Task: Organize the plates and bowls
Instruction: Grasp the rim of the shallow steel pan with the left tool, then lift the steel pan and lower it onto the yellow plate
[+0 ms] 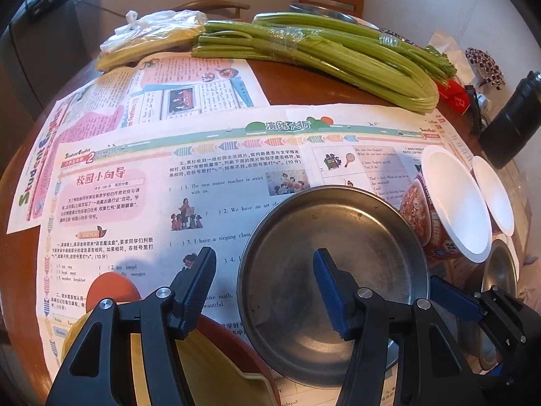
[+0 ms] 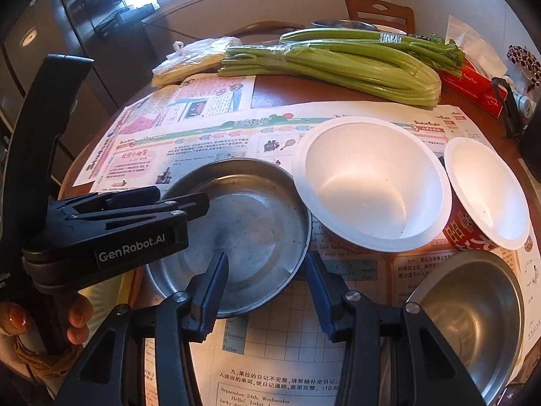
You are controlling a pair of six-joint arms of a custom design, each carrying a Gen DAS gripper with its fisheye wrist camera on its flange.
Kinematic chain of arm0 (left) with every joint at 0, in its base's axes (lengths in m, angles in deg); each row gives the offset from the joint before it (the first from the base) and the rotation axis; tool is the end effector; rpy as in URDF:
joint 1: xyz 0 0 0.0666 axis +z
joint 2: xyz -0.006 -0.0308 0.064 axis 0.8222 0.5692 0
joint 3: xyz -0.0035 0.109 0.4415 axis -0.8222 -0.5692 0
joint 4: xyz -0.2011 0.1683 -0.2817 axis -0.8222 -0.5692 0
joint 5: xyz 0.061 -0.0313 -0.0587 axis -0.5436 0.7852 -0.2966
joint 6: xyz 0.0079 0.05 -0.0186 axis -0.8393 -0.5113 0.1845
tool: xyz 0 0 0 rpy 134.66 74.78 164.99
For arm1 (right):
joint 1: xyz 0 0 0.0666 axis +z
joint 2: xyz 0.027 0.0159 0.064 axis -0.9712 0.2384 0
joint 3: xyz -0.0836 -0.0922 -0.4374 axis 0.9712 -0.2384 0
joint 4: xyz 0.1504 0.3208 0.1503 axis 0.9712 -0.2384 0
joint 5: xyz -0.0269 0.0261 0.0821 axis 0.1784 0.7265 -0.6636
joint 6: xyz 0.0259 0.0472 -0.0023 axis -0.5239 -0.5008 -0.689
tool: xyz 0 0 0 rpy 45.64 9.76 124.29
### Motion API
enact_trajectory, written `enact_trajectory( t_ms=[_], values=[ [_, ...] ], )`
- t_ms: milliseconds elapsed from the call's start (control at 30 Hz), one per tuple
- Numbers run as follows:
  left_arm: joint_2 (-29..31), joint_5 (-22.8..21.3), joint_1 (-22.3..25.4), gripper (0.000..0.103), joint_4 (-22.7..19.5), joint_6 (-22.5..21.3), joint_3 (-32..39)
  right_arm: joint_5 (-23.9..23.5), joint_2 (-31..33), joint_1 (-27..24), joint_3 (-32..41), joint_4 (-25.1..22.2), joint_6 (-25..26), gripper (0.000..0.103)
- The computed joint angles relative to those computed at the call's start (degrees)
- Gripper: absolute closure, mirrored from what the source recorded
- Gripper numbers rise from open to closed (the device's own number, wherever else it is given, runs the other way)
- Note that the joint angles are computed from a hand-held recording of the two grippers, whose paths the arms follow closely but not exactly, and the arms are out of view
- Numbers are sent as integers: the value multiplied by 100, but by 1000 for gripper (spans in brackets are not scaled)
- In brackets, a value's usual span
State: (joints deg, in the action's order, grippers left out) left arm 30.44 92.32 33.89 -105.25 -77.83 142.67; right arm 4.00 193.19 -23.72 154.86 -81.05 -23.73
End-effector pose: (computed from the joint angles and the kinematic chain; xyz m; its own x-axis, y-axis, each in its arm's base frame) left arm 0.5251 -0.2154 0.3311 -0.6896 0.5645 -0.4536 0.6650 0.7416 -0.0881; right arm 0.3958 0.4883 0.3339 -0.7346 0.4668 -0.4924 0.4156 0.8832 0.2174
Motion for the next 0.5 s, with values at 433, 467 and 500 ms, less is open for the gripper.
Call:
enact_trajectory(
  t_ms=[433, 467, 500],
  values=[
    [-12, 95, -14, 52, 10, -61, -49, -132, 144, -25, 129, 1, 110, 55],
    [-19, 108, -5, 53, 31, -36, -56, -120, 168, -25, 155, -27, 133, 55],
    [-25, 138, 9, 53, 33, -22, -57, -110, 172, -23, 161, -33, 135, 54]
  ],
)
